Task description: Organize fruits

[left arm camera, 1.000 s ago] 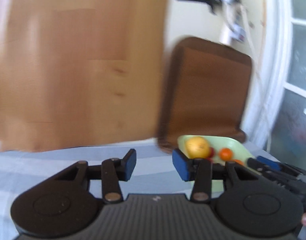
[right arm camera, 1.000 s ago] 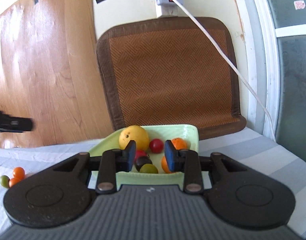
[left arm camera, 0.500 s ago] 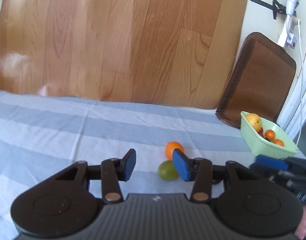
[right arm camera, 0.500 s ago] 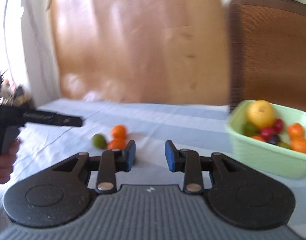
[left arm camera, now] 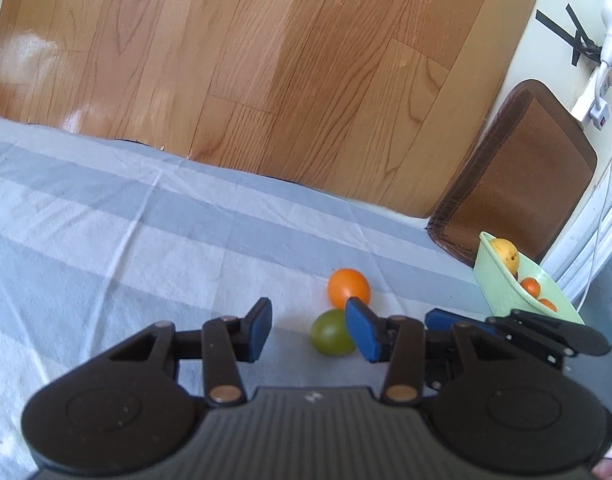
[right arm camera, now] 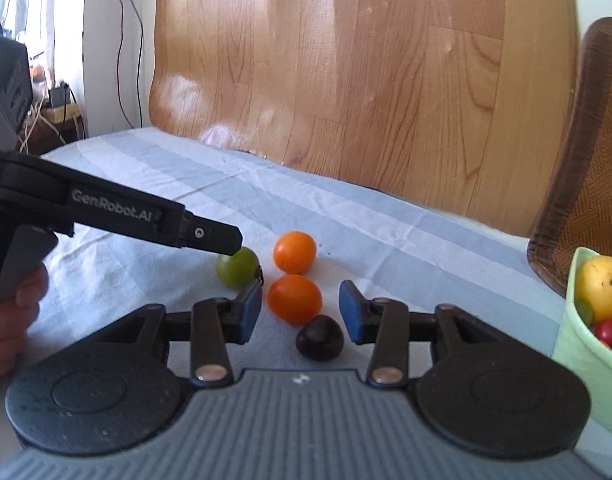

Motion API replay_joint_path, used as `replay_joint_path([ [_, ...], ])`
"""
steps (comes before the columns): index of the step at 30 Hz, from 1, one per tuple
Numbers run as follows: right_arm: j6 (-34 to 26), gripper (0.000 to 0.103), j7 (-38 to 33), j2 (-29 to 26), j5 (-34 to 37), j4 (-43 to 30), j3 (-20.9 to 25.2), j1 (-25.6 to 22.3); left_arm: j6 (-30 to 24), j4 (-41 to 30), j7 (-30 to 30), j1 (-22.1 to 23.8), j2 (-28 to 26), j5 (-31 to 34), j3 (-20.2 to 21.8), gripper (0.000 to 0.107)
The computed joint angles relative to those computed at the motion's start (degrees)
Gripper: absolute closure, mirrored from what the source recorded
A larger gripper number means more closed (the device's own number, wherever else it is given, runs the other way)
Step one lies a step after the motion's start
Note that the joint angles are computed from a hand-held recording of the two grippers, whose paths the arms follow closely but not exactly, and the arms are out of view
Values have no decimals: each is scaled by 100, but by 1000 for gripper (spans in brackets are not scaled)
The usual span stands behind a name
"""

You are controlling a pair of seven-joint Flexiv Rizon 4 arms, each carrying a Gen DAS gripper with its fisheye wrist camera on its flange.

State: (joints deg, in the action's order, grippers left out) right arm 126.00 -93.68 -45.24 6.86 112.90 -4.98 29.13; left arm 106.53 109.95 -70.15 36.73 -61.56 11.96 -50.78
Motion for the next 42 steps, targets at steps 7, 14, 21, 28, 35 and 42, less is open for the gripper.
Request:
replay_joint_path([
  [7, -234, 57, -8, -6, -85, -88, -49, 11, -7, 14, 108, 86, -102, 88, -138, 65],
  [14, -227, 69, -156, -57, 178, -121, -430, 423, 38, 17, 174, 106, -151, 128, -165, 65],
  [21, 927, 69, -587, 50, 737, 317, -171, 436, 24, 30, 251, 155, -203, 166, -225, 65],
  [28, 980, 69, -668, 301, 1041, 914, 114, 242, 480, 230, 344, -100, 87, 573, 15, 65],
  [35, 482, 68, -399, 401, 1023, 953, 117, 108, 292, 47, 632, -920, 507, 522, 558, 65],
  [42, 356, 68, 17, 450, 629, 1020, 281, -188, -69, -175, 798, -1594, 747, -9, 1102, 80],
])
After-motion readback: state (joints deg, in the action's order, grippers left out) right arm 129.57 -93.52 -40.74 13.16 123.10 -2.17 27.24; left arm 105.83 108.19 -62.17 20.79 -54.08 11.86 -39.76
